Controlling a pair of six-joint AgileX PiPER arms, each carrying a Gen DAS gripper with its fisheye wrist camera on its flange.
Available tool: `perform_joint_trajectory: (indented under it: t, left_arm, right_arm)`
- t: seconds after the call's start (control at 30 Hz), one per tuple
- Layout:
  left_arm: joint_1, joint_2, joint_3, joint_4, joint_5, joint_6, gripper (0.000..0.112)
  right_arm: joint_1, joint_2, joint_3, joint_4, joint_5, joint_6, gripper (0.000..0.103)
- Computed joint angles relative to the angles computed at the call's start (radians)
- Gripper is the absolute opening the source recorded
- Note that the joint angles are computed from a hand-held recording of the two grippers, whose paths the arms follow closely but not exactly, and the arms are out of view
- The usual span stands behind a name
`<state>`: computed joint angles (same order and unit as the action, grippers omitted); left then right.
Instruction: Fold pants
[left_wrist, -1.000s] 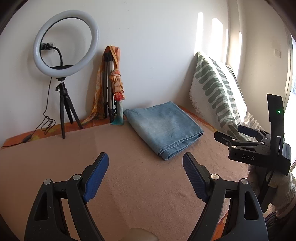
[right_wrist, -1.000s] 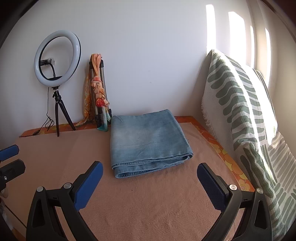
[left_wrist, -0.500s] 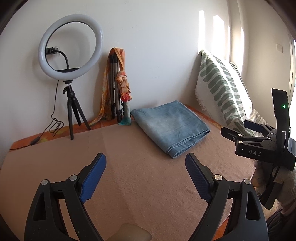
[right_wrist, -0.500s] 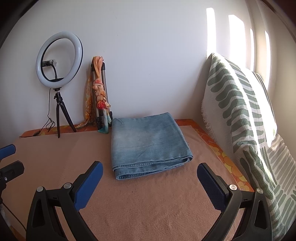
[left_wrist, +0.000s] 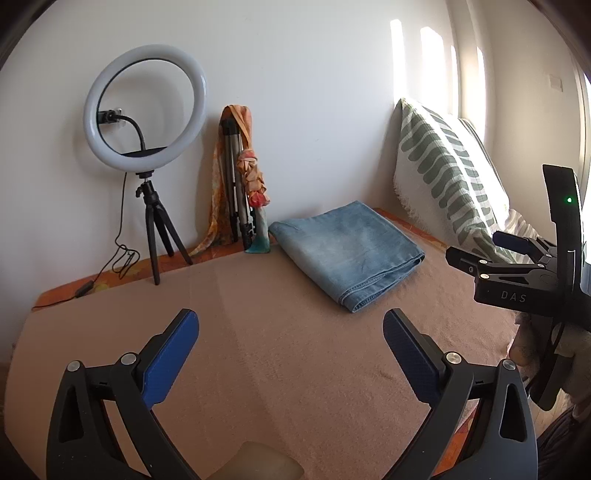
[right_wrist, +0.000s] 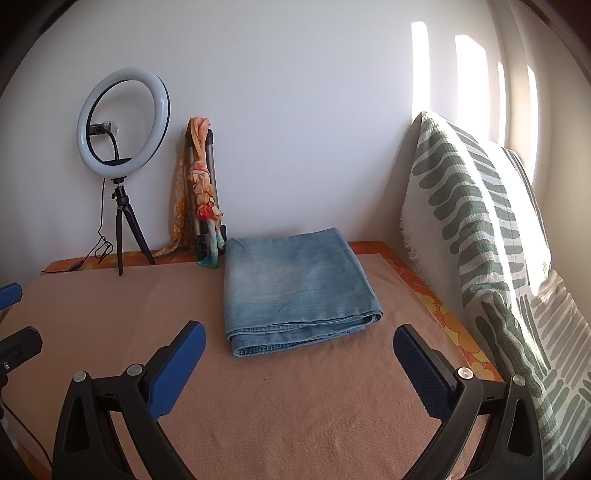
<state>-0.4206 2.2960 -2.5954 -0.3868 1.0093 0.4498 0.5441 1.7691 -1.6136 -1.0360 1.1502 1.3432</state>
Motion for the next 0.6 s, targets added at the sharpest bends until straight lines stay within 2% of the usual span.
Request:
perform_joint_trajectory:
  t: [0.47,0.6]
  left_arm:
    - [0.003,-0.031,0.061,-0.001,-0.027,0.0,0.1]
    - [0.007,-0.011,0.019,-0.002,-0.004,-0.004,0.1]
  right_arm:
    - [0.008,-0.004,-0.004,-0.001,0.008,0.005,0.103]
    - [0.007,-0.001,-0.011,0.002,0.007,-0.002,0.103]
